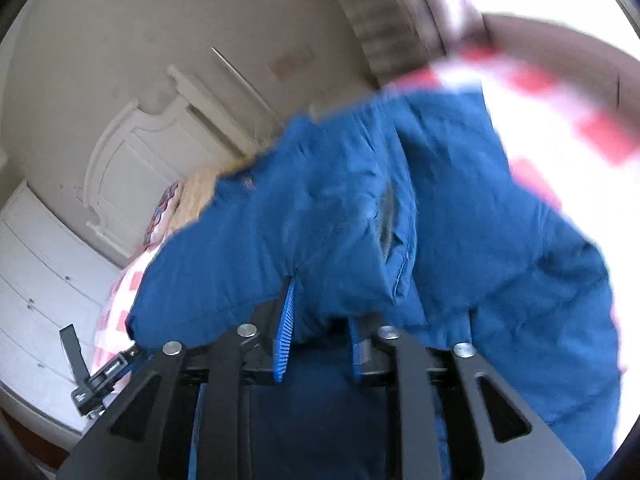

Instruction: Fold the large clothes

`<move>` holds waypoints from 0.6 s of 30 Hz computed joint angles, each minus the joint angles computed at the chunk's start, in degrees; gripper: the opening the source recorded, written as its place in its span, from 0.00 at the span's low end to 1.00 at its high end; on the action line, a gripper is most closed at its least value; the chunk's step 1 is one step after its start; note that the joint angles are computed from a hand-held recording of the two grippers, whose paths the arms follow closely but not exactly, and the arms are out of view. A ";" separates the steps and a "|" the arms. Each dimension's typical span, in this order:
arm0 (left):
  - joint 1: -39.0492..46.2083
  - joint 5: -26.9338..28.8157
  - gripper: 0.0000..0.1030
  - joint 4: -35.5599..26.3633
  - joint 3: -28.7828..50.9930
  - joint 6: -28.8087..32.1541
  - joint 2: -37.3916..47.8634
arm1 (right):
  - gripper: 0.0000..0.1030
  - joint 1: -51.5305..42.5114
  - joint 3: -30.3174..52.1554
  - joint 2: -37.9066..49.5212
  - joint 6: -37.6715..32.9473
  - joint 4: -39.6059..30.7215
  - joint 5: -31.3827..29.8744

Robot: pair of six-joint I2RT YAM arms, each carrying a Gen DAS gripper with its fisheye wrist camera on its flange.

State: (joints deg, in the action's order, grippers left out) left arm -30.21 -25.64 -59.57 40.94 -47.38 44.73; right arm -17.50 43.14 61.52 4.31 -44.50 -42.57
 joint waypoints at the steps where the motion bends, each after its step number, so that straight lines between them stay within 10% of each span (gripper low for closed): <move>1: 0.25 0.19 0.96 0.08 -0.08 0.21 -0.19 | 0.37 -1.94 0.27 0.41 -0.38 -1.13 -1.87; 4: 1.26 0.87 0.96 0.55 -0.28 1.11 -0.45 | 0.62 -8.31 0.81 -5.69 2.95 -1.41 0.63; 8: 1.97 1.36 0.96 0.86 -0.47 1.75 -0.60 | 0.62 -10.10 2.55 -13.79 1.44 1.05 4.17; 18: 2.86 2.39 0.97 0.79 -1.09 1.94 -2.87 | 0.63 31.92 3.81 -0.35 -5.66 8.20 44.35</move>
State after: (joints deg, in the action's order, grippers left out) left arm -27.35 -23.25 -58.77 39.86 -45.45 41.86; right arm 14.41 46.95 61.17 -1.34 -36.30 1.78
